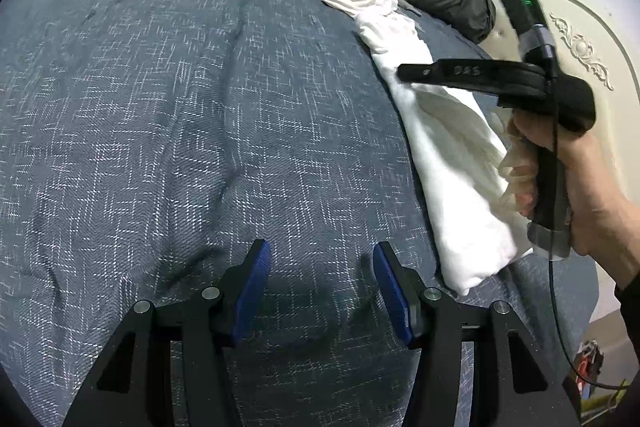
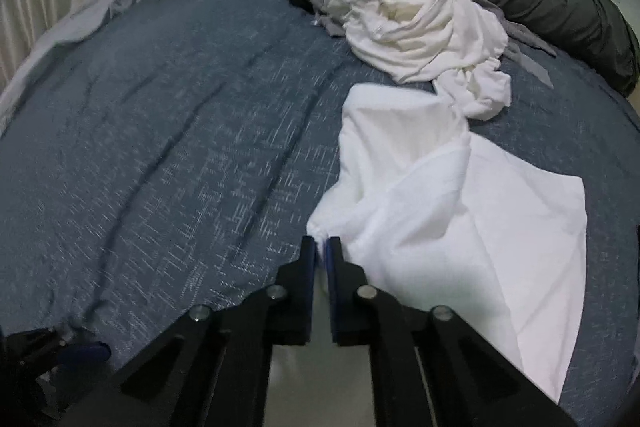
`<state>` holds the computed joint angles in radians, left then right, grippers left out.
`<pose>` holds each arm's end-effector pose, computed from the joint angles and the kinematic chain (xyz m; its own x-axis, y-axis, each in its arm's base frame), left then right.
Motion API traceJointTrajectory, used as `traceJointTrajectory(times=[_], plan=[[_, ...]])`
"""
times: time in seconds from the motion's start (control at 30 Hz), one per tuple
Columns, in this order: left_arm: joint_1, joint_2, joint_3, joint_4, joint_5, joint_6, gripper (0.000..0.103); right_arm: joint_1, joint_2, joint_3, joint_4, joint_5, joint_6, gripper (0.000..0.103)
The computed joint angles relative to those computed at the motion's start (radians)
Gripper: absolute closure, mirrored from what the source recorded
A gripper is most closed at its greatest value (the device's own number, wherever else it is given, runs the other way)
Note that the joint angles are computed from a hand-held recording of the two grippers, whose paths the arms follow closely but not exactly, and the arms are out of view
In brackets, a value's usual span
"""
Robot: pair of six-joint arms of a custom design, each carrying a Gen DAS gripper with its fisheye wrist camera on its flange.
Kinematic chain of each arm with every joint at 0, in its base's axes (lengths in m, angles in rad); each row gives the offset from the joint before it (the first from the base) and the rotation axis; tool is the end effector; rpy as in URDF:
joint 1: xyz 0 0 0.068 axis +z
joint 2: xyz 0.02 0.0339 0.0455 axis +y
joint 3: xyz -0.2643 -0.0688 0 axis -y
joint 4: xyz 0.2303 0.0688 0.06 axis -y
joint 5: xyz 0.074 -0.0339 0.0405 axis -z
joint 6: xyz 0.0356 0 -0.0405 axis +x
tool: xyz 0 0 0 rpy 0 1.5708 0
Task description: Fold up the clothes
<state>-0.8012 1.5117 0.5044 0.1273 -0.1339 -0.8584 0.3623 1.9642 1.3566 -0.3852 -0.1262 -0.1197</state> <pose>0.1758 -0.1746 0.1305 -0.8444 -0.2063 -0.4943 0.0207 0.9096 -0.4149 0.3765 0.1475 0.1838 -0.7279 -0.4026 -0.5550 -0.5065 0.8614 0.0394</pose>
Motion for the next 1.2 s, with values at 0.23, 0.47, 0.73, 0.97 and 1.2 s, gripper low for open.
traceJointTrajectory(times=[0.23,0.47,0.73,0.97,1.2], plan=[[0.006,0.028,0.022,-0.003,-0.001,0.014,0.046,-0.055,-0.021,0.012,-0.024,-0.115,-0.001,0.098],[0.018,0.029,0.017,0.006,0.011,0.026,0.046,-0.061,-0.008,0.013,-0.011,-0.166,0.029,0.098],[0.006,0.014,0.013,-0.004,0.004,0.015,0.046,-0.083,-0.012,0.017,-0.004,-0.221,0.045,0.098],[-0.015,0.005,0.011,-0.015,-0.011,-0.004,0.046,-0.096,-0.034,0.002,0.021,-0.175,0.048,0.099],[0.004,0.007,0.005,-0.003,0.004,0.017,0.046,-0.193,-0.018,0.092,-0.020,-0.137,0.011,0.099]])
